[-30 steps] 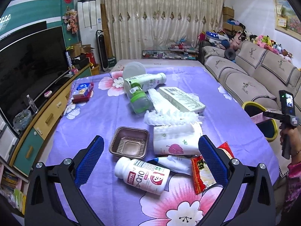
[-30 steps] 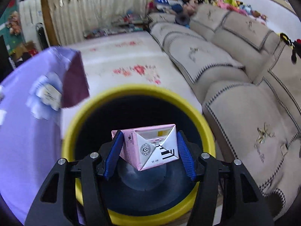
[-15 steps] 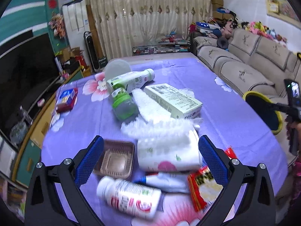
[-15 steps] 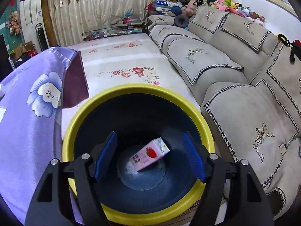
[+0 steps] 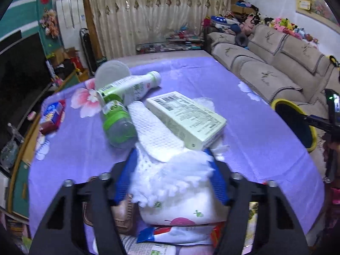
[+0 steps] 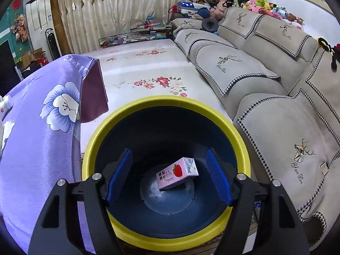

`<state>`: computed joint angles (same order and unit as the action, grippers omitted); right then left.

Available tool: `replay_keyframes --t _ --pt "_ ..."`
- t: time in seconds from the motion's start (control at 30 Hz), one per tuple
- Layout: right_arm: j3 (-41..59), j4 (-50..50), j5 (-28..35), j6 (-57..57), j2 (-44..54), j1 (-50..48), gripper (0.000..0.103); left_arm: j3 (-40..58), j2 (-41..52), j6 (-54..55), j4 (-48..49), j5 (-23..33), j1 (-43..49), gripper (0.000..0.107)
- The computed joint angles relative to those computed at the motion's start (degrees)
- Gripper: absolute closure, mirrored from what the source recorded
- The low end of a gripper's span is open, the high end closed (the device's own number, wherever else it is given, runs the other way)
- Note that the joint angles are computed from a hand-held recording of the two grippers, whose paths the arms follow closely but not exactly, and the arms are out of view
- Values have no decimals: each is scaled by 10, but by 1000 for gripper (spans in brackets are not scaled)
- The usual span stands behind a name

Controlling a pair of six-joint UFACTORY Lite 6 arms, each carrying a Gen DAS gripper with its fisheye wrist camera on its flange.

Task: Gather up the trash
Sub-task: 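Reach the left gripper to the white tissue and grasp it, then carry the tissue over the bin and open the left gripper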

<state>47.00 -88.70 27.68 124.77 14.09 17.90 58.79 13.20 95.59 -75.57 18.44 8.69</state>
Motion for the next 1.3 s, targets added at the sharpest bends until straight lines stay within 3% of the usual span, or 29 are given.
replay_keyframes --t 0.13,0.23,0.4,0.63,0.8,0.9,1.03,1.3 --pt "-6 -5 3 7 -7 2 35 -1 -18 -28 22 40 18 84" --pt "-13 -8 6 11 -19 4 35 -5 -46 -47 38 53 29 89" --pt "-32 -12 10 20 -46 9 35 0 -108 -121 117 72 40 91" --pt "-69 -19 15 33 -95 17 35 21 -227 -215 205 181 77 91" --pt "-101 -9 29 29 -144 26 35 30 -293 -252 227 226 54 91" --pt "-130 5 42 17 -191 32 35 34 -307 -290 256 219 -11 91" --pt "-177 46 70 -26 -274 42 35 55 -273 -376 317 163 -151 91" --pt "-290 160 133 -167 -494 36 35 203 -62 -538 420 86 -412 91"
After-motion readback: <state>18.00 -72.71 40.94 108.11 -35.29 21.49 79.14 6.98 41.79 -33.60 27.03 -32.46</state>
